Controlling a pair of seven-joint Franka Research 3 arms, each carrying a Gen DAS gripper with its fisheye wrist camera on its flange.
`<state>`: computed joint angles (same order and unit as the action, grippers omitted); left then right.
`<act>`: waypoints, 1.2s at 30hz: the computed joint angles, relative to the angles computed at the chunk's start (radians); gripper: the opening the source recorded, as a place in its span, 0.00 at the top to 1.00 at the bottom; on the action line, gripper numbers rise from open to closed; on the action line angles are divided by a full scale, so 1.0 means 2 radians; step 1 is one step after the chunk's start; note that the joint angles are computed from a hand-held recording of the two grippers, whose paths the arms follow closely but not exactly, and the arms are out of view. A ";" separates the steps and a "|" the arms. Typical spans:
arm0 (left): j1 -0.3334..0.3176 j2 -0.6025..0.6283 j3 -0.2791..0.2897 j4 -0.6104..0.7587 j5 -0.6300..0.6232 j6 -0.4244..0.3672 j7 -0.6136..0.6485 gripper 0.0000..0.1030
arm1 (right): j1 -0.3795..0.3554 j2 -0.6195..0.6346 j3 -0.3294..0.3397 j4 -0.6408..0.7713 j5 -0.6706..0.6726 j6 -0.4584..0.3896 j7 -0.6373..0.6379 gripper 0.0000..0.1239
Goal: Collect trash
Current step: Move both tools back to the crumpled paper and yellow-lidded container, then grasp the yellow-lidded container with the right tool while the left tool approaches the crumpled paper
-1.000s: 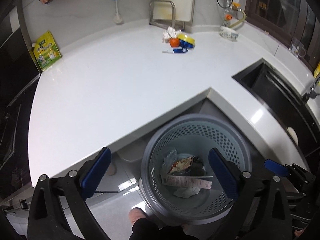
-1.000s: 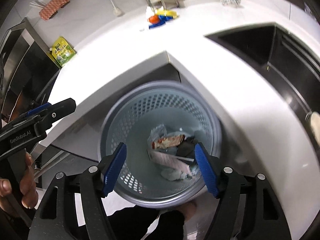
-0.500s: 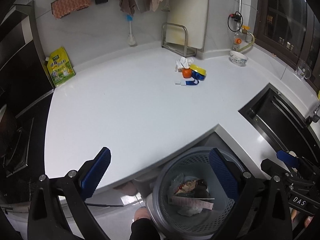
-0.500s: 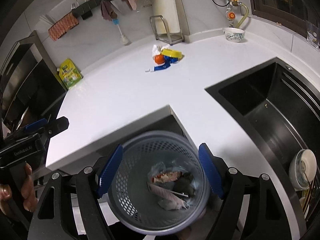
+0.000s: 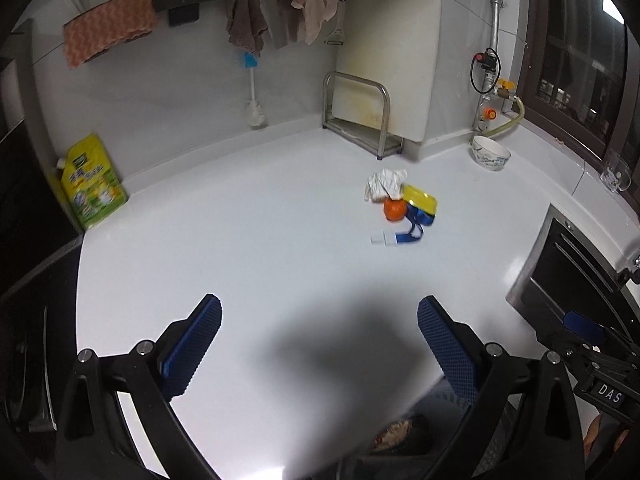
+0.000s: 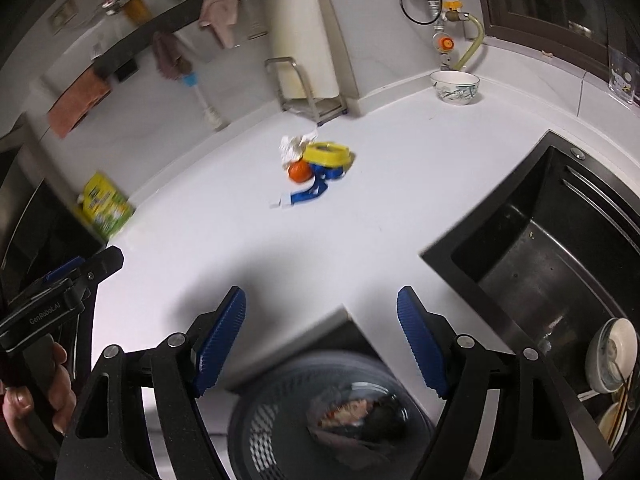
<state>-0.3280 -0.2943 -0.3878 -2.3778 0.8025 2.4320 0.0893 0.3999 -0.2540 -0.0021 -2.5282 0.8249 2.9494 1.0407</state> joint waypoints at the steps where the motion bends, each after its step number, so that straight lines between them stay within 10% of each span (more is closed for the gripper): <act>1: 0.005 0.005 0.006 0.002 0.007 0.010 0.007 0.06 | -0.006 0.012 0.008 0.011 -0.013 0.005 0.018 0.40; 8: 0.054 0.075 0.053 0.041 0.057 0.103 0.071 0.06 | -0.041 0.126 0.045 0.106 -0.159 0.038 0.204 0.40; 18: 0.077 0.179 0.099 0.109 0.054 0.182 0.160 0.06 | -0.013 0.258 0.000 0.249 -0.316 0.004 0.391 0.40; 36: 0.058 0.269 0.144 0.165 -0.002 0.239 0.237 0.06 | -0.004 0.391 -0.020 0.420 -0.357 -0.057 0.459 0.40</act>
